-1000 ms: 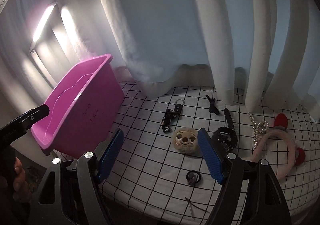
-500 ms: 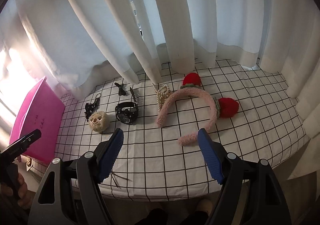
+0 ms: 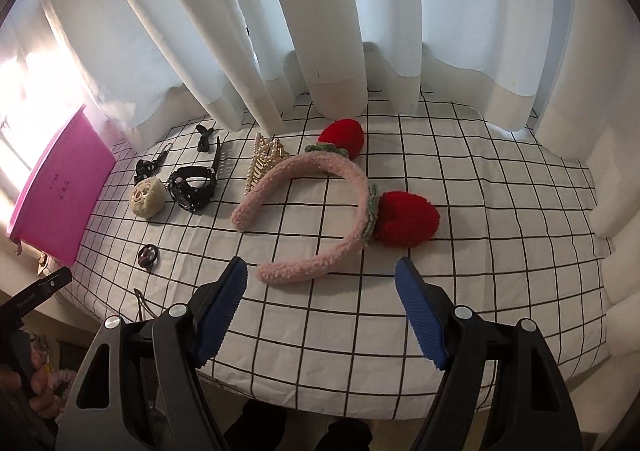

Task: Organize jewelry
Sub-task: 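Move the left tool to the brown hairpins while the right tool approaches the pink fuzzy headband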

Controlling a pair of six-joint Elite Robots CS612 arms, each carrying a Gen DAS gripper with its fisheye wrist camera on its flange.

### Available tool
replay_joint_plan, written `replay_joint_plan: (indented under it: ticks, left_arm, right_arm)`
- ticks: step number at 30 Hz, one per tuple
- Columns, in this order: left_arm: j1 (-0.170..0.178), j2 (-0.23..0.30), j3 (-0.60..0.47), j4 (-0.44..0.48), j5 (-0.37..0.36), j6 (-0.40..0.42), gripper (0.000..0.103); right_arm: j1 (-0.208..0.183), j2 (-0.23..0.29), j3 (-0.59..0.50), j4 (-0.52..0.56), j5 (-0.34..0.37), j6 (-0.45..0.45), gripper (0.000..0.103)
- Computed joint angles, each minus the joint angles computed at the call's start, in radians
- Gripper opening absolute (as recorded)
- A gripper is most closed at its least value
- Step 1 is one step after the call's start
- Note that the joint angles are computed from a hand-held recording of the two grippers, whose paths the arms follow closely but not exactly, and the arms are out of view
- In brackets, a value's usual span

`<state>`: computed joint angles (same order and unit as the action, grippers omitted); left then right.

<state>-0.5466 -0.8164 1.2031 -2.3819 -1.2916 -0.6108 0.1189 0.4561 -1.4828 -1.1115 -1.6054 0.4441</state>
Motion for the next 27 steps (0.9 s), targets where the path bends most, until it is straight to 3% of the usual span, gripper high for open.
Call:
replay_joint_plan:
  ticks: [4, 8, 18, 23, 27]
  left_arm:
    - [-0.024, -0.008, 0.033, 0.010, 0.041, -0.090, 0.094]
    - [-0.040, 0.004, 0.032, 0.038, 0.065, -0.123, 0.094]
    - [-0.055, 0.066, 0.005, 0.003, 0.094, -0.149, 0.094]
    - [-0.061, 0.092, -0.003, -0.014, 0.081, -0.157, 0.094]
    - [-0.069, 0.112, -0.009, -0.036, 0.126, -0.169, 0.094]
  right_arm:
    - [-0.024, 0.020, -0.011, -0.007, 0.058, -0.055, 0.073]
    - [-0.036, 0.034, -0.007, -0.003, 0.103, -0.068, 0.073]
    - [-0.022, 0.065, 0.030, -0.097, 0.007, -0.149, 0.073]
    - [-0.023, 0.083, 0.038, -0.155, -0.006, -0.142, 0.073]
    - [-0.027, 0.091, 0.047, -0.189, -0.027, -0.158, 0.073]
